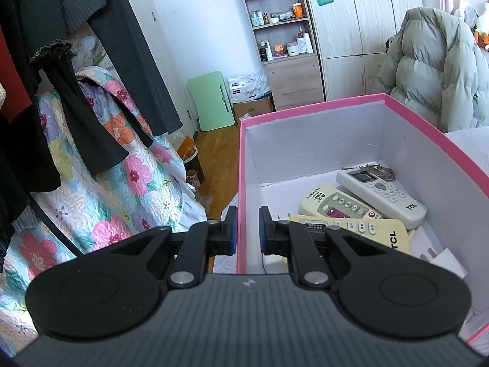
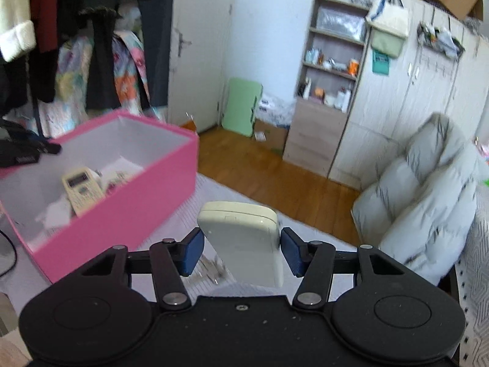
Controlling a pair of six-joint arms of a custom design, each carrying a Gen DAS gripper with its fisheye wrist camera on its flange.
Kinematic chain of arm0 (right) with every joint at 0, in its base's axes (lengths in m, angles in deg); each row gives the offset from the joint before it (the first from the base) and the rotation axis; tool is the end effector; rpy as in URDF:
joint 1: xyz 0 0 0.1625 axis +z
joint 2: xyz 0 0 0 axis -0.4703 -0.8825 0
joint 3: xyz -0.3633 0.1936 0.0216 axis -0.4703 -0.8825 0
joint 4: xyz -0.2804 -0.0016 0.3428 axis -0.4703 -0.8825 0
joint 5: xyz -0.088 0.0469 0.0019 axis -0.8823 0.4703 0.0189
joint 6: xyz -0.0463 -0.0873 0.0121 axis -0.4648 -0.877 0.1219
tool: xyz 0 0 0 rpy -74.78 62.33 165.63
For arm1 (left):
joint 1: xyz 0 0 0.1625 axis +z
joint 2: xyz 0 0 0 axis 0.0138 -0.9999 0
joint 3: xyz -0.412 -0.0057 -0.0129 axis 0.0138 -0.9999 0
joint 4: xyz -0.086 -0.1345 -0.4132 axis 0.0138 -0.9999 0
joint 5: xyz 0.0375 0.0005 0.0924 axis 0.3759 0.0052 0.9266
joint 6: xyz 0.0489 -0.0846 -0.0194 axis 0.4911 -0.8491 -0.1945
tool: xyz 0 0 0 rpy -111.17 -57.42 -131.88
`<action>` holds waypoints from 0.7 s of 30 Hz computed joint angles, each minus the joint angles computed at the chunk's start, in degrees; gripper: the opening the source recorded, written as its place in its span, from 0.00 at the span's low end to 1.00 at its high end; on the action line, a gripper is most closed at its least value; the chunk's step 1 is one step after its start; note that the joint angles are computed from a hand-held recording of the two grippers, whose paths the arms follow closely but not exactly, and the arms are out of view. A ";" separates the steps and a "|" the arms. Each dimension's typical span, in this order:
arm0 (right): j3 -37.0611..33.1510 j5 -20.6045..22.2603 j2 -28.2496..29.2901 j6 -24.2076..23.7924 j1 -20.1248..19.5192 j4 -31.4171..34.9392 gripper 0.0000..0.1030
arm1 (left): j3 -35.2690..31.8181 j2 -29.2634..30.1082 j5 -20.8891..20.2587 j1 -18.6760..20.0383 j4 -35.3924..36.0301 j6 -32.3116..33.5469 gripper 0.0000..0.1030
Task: Organize rigid objects
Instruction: 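Carry the cream remote into the pink box and release it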
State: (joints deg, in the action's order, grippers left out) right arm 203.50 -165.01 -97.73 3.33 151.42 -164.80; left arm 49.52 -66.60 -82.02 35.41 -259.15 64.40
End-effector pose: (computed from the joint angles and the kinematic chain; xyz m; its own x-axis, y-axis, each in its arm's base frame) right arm 0.1816 -0.2013 0.3049 -0.5935 0.2715 0.7577 -0.5411 0.5624 -0.6253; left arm -0.2918 -0.4567 0.1456 -0.3447 0.6236 -0.7017 0.9356 0.2886 -0.2032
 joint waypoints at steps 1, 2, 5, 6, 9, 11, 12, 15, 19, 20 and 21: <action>-0.62 0.05 0.89 -1.00 0.63 -1.10 0.58 | 0.00 0.00 0.00 0.00 0.00 0.00 0.11; -1.31 0.43 1.76 -2.23 1.08 -2.42 0.58 | -0.06 0.01 -0.03 0.03 0.10 0.00 0.11; -3.31 1.43 4.12 -5.09 2.66 -5.58 0.58 | -0.05 -0.01 -0.10 0.04 0.12 -0.05 0.11; -4.09 1.60 5.39 -5.99 3.54 -6.95 0.58 | -0.06 0.01 -0.09 0.04 0.13 -0.06 0.11; -6.85 4.98 8.25 -10.57 4.27 -11.44 0.58 | -0.04 -0.01 -0.02 0.02 0.16 -0.05 0.11; -8.69 9.02 9.57 -12.92 3.49 -13.13 0.58 | -0.02 0.01 0.09 -0.01 0.10 0.18 0.11; -9.40 11.26 9.84 -13.21 2.82 -12.91 0.58 | -0.04 0.00 0.17 -0.03 0.11 0.43 0.11; -11.61 21.13 10.17 -11.70 -1.38 -9.32 0.58 | -0.04 -0.01 0.17 -0.10 0.16 0.27 0.11; -14.55 34.57 12.83 -8.58 -9.73 -3.66 0.58 | -0.62 -0.21 0.16 -0.17 2.23 -1.73 0.11; -15.40 36.29 14.33 -8.06 -11.59 -3.18 0.58 | -0.77 -0.21 0.23 -0.18 2.64 -1.70 0.11; -16.53 37.35 16.00 -7.27 -13.15 -2.40 0.58 | -0.72 -0.20 0.36 -0.26 2.60 -1.28 0.11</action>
State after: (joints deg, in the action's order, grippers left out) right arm 186.97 -127.66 -81.74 -3.94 138.27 -167.20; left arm 48.80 -66.80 -81.66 35.15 -256.55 63.12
